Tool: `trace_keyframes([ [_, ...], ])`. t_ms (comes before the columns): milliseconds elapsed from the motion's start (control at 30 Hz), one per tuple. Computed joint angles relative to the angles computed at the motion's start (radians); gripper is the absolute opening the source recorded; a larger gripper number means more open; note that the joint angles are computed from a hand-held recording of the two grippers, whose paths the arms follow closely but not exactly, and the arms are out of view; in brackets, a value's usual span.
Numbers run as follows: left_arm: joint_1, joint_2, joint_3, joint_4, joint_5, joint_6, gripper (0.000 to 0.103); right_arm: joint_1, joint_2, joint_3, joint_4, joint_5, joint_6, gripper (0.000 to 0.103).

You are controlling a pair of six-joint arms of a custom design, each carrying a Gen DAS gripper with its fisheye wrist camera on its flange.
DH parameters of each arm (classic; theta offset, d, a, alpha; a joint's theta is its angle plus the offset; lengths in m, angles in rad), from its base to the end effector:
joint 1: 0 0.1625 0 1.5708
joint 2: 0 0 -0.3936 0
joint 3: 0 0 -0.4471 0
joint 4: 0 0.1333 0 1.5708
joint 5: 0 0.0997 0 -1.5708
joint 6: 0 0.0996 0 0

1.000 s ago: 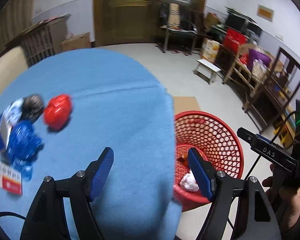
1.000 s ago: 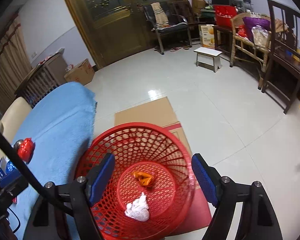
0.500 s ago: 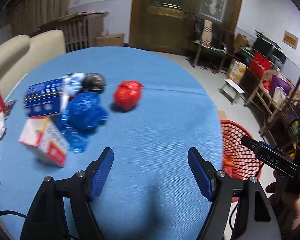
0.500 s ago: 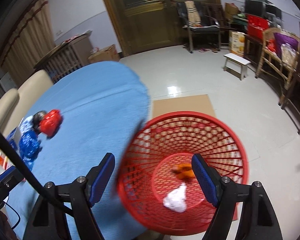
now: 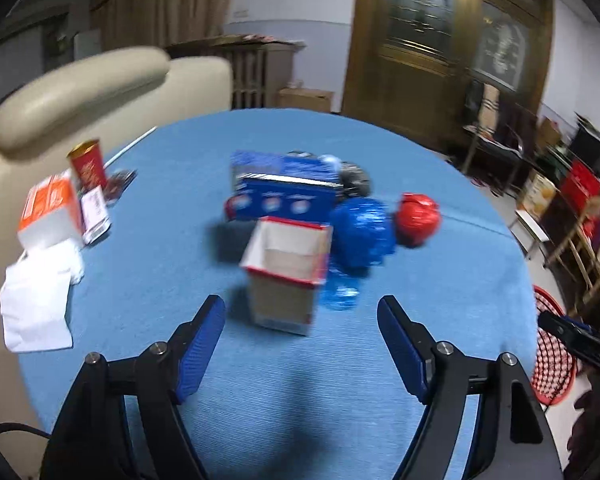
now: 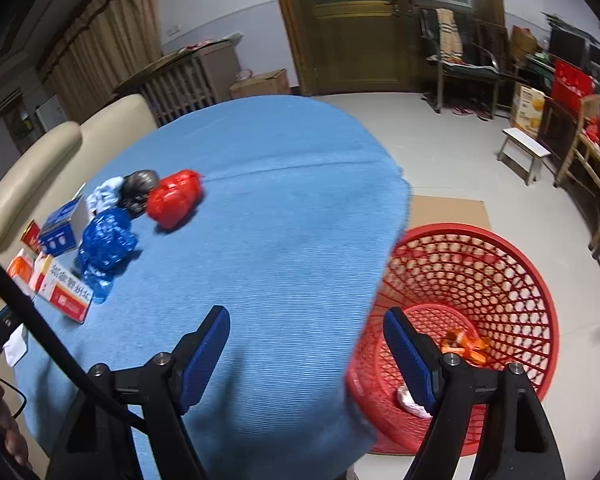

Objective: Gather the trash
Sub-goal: 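Return to the table and grasp the red-and-white paper box with the left tool, then grasp the blue medicine box with the right tool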

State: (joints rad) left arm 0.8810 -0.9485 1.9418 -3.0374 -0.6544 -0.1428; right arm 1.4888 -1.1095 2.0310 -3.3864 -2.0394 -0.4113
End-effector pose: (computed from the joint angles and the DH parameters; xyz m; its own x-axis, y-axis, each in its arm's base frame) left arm -0.2116 -0.5901 0.0992 -0.7732 0.0096 -0.6341 0.4611 0.6950 -0.5517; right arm 0.0407 -0.5825 0.1809 -0.8091 0.1391 0.5709 -0.2970 0.7416 -0.6016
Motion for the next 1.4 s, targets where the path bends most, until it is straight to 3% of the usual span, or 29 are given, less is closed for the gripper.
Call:
trace_keyframes([
  [367, 0.078, 0.053, -0.074, -0.018, -0.065, 0.055, 0.079, 0.039, 0.051, -0.027, 0.025, -0.012, -0.022, 0.082],
  [767, 0.103, 0.098, -0.117, -0.024, -0.089, 0.09, 0.079, 0.056, 0.095, -0.068, 0.062, -0.026, -0.023, 0.082],
  [800, 0.104, 0.098, -0.116, -0.027, -0.09, 0.09, 0.077, 0.059, 0.101, -0.073, 0.065, -0.026, -0.025, 0.082],
  [900, 0.115, 0.092, -0.126, 0.019, -0.104, 0.07, 0.05, 0.069, 0.118, -0.09, 0.078, -0.023, -0.032, 0.082],
  [1267, 0.113, 0.049, -0.081, 0.033, -0.081, 0.022, 0.049, 0.125, 0.201, -0.19, 0.139, 0.015, -0.073, 0.082],
  [1400, 0.107, 0.032, -0.06, 0.029, -0.068, 0.013, 0.049, 0.143, 0.236, -0.241, 0.196, 0.078, -0.095, 0.082],
])
